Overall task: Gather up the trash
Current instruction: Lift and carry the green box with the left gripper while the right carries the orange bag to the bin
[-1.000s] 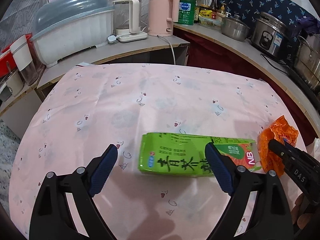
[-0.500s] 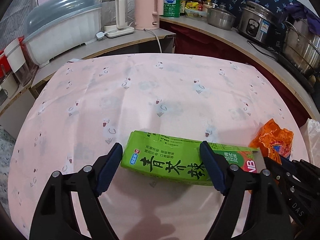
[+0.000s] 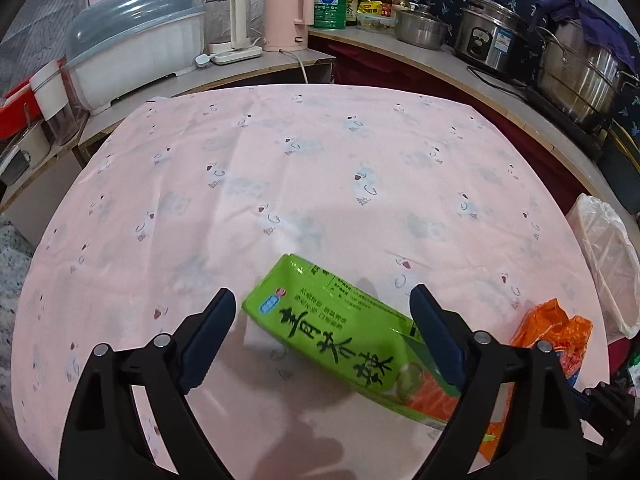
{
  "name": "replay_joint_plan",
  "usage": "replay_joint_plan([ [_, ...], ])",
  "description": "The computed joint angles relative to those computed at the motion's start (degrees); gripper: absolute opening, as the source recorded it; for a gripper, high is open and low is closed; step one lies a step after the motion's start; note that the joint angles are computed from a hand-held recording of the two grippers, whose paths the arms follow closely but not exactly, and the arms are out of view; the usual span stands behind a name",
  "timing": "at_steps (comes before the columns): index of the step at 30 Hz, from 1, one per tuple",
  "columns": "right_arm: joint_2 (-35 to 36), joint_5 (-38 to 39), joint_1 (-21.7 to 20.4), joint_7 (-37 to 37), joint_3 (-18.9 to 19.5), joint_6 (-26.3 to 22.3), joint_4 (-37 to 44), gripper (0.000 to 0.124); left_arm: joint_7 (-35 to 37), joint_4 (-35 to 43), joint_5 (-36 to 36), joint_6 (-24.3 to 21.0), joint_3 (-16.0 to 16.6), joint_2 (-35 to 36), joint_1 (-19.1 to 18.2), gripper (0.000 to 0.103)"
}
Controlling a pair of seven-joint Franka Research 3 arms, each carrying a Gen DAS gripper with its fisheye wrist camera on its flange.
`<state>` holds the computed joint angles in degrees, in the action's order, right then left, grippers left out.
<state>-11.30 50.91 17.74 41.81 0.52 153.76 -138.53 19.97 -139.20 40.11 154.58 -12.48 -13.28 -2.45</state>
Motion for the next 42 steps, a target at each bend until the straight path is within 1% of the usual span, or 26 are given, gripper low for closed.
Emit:
replay_joint_plan([
  [3, -3.02, 0.84, -0.15, -0.7, -0.64, 0.04, -2.4, 0.019, -3.91, -1.73, -0.56, -4.17, -1.74, -3.39, -0.62, 0.087],
  [5, -4.51, 0.96, -0.16, -0.75, -0.79, 1.8, -3.81, 0.019, -6.74, -2.85, -1.52, -7.08, -2.71, -5.71, -1.41, 0.088],
  [8, -5.12, 2.74, -0.01, -0.96, -2.17, 2.15, -3.89, 0.019, -8.22, -3.59, -5.0, -7.14, -2.82, -6.87, -3.34, 0.088],
  [13, -4.8, 4.61, -0.46, -1.54, -3.24, 3.0, -2.78, 0.019, -12.39, 0.9, -5.51, -10.32, -4.82, -2.83, -4.71, 0.088],
  [16, -4.42, 5.82, -0.71, -2.36, -3.6, 4.1, -1.92, 0.019, -13.22, 3.42, -6.05, -11.39, -4.19, 0.4, -5.92, 0.088],
  [18, -3.98, 6.72, -0.98, -2.73, -3.96, 3.92, -1.32, 0.019, -14.36, 4.71, -5.93, -12.25, -3.81, 2.3, -6.44, 0.088],
  [20, -3.37, 7.59, -1.3, -3.09, -4.12, 3.74, -0.6, 0.019, -15.47, 6.42, -5.2, -14.22, -3.57, 4.37, -6.89, 0.088],
  [22, -2.81, 8.18, -1.64, -3.44, -4.08, 3.44, 0.08, 0.019, -16.27, 6.9, -5.04, -14.49, -2.81, 5.38, -7.32, 0.087],
  [24, -2.18, 8.64, -2.03, -3.92, -4.04, 3.0, 0.69, 0.019, -16.38, 7.15, -5.56, -14.12, -2.08, 6.17, -7.65, 0.084],
  [25, -1.99, 8.86, -2.21, -4.06, -3.93, 2.85, 0.86, 0.019, -16.82, 7.52, -4.82, -14.81, -2.1, 6.5, -7.76, 0.083],
  [27, -1.5, 9.26, -2.55, -4.45, -3.81, 2.4, 1.32, 0.019, -16.33, 8.02, -3.84, -15.36, -1.96, 6.85, -8.15, 0.071],
  [28, -1.32, 9.51, -2.68, -4.65, -3.7, 2.32, 1.43, 0.019, -15.96, 8.12, -3.8, -15.29, -1.84, 6.86, -8.34, 0.069],
  [30, -1.21, 9.96, -2.9, -4.82, -3.47, 2.06, 1.46, 0.019, -15.65, 7.95, -3.78, -14.43, -1.59, 6.64, -8.54, 0.056],
  [31, -1.2, 10.16, -2.98, -4.97, -3.39, 1.99, 1.46, 0.019, -15.35, 7.83, -3.96, -13.92, -1.48, 6.53, -8.62, 0.054],
  [34, -1.26, 10.59, -3.21, -5.34, -3.26, 1.73, 1.44, 0.019, -14.03, 7.3, -4.73, -11.88, -1.29, 6.07, -8.77, 0.045],
  [35, -1.38, 10.71, -3.3, -5.38, -3.25, 1.63, 1.38, 0.019, -13.62, 7.42, -4.84, -11.58, -1.37, 6.13, -8.85, 0.037],
  [36, -1.46, 10.88, -3.39, -5.51, -3.3, 1.53, 1.36, 0.019, -13.09, 7.62, -5.07, -11.46, -1.46, 6.29, -8.96, 0.018],
  [37, -1.52, 11.05, -3.49, -5.71, -3.38, 1.44, 1.41, 0.019, -12.15, 7.77, -5.6, -11.34, -1.48, 6.35, -9.15, 0.017],
  [38, -1.67, 11.13, -3.56, -5.7, -3.35, 1.47, 1.38, 0.019, -11.21, 7.67, -6.02, -10.3, -1.37, 6.39, -9.24, 0.017],
  [42, -2.27, 11.45, -3.79, -5.78, -3.47, 1.48, 1.33, 0.02, -10.23, 8.41, -5.32, -10.67, -2.02, 6.58, -9.72, 0.016],
])
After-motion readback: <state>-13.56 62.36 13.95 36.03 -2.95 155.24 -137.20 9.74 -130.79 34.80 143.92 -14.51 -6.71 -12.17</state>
